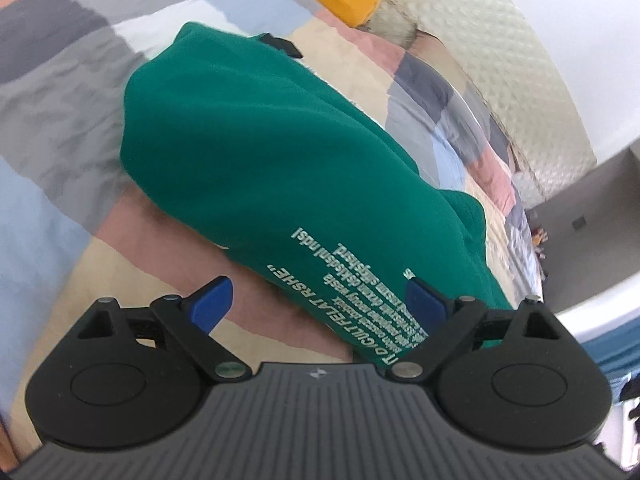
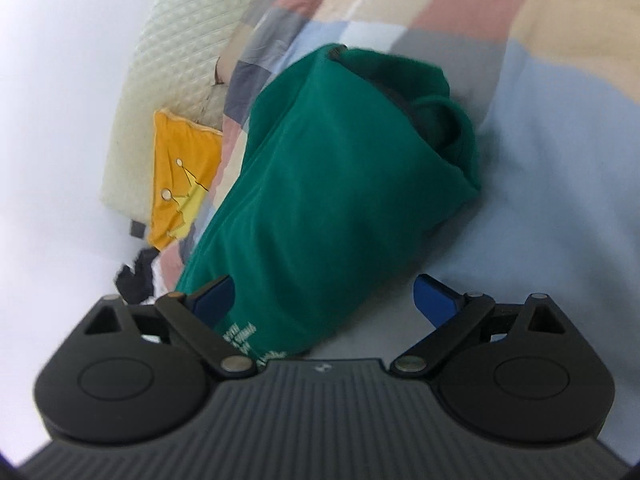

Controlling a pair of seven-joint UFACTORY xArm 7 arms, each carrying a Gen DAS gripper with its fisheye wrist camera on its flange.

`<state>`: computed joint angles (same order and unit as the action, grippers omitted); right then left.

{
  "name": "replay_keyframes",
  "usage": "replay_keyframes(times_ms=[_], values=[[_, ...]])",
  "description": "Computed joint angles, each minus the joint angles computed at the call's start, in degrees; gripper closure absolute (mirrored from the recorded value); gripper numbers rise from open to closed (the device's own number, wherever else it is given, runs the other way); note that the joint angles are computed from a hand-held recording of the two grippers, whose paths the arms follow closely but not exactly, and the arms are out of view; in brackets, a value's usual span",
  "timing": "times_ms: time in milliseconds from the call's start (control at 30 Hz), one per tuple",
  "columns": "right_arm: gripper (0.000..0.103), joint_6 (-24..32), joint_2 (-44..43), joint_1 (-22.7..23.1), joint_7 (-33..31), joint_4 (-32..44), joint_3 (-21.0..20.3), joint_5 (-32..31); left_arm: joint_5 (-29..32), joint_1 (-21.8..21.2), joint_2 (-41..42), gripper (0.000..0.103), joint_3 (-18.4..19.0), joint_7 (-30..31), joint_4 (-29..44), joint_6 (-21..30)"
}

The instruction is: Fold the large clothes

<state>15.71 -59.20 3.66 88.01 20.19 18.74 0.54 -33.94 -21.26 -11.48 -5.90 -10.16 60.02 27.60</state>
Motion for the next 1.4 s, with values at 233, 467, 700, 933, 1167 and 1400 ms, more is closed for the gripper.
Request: replay_keyframes(times_ms=[233,467,700,933,1167,1400], values=[[0.003,-14.8,8.3,-0.2,3.1,-1.8,-1.0,3.8,-19.5,-1.9,1.6,0.008,3.5,9.2,0.6,0.7],[0.003,-19.9,10.5,-3.8,5.9,-2.4,1.5,6.2,-24.7,0.5,3.4,0.008,1.7,9.6,1.4,0.3],[0.005,-22.1,5.4,-6.9,12.2,-5.3,6.3,9.3,-35.6,1.2,4.5,0.008,0.8,13.6,2.0,-6.2],[0.004,-17.6,3.4,-8.0,14.0,-3.4,7.9,6.6,-31.6,3.1,5.8,0.008,0.5,3.6,1.7,-2.6],[0.003,-14.6,2.9,-7.8,14.7,-1.4,7.8,3.9,-34.0,3.1,8.2,0.003,-0.1,4.6,3.2,-4.9],[0.003,-17.3,2.5,-7.3,14.1,-4.0,6.8,3.2,-39.6,5.4,13.6,0.000,-1.6,1.5,7.0,-5.4]])
